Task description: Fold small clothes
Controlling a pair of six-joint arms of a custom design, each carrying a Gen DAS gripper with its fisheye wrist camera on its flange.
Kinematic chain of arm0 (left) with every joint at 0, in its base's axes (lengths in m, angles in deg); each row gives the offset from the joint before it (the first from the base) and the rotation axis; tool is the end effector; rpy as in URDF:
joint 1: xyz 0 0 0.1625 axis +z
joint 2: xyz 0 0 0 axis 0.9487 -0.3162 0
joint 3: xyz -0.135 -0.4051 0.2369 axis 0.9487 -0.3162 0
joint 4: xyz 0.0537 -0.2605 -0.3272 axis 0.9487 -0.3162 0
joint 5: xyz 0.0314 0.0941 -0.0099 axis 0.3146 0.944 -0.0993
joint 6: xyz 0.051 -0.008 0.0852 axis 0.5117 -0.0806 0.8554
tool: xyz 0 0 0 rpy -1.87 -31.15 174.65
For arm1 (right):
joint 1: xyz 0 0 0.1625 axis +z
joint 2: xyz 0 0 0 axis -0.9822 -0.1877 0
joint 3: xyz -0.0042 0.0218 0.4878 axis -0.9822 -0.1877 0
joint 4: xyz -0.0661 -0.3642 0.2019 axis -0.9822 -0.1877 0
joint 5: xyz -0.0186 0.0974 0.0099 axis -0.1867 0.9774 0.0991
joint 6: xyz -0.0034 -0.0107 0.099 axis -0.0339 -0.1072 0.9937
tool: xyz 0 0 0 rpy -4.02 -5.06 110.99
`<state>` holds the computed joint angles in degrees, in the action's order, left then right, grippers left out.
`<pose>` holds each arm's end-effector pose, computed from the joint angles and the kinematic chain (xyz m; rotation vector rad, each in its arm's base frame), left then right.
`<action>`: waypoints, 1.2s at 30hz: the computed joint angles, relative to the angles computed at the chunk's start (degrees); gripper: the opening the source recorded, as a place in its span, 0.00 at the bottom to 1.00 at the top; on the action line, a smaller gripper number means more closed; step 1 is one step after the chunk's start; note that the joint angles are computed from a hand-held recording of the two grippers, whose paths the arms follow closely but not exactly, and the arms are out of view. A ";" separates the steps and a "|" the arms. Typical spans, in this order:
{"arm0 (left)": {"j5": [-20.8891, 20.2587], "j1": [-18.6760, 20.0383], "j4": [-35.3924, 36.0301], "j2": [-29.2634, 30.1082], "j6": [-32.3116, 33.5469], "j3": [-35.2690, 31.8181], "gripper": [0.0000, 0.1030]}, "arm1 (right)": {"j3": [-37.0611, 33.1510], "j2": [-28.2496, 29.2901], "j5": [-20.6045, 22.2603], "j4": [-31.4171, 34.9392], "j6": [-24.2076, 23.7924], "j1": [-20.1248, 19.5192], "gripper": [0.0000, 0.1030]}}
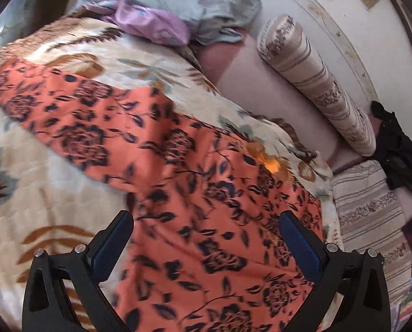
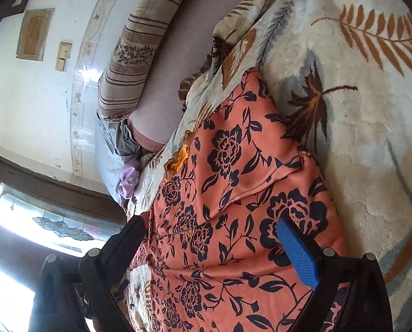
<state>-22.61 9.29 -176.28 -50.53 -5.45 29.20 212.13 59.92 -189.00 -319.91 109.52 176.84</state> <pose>0.0578 -0.5690 0.3705 0.4132 2.9132 -0.6075 0.1590 -0.3385 0.0722 0.6559 2.6194 -1.3801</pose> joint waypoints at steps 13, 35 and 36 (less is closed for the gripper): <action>-4.12 0.65 6.25 15.66 -16.79 -9.85 1.00 | -2.02 8.25 4.72 -4.94 -1.59 -0.47 0.94; 16.27 -2.69 -0.26 10.98 -8.04 -2.00 0.09 | -2.73 -3.70 -2.25 5.38 -3.21 1.31 0.95; 15.12 -2.08 -1.60 11.09 -7.14 -1.90 0.11 | -3.07 -5.17 -1.31 6.29 -3.57 0.59 0.95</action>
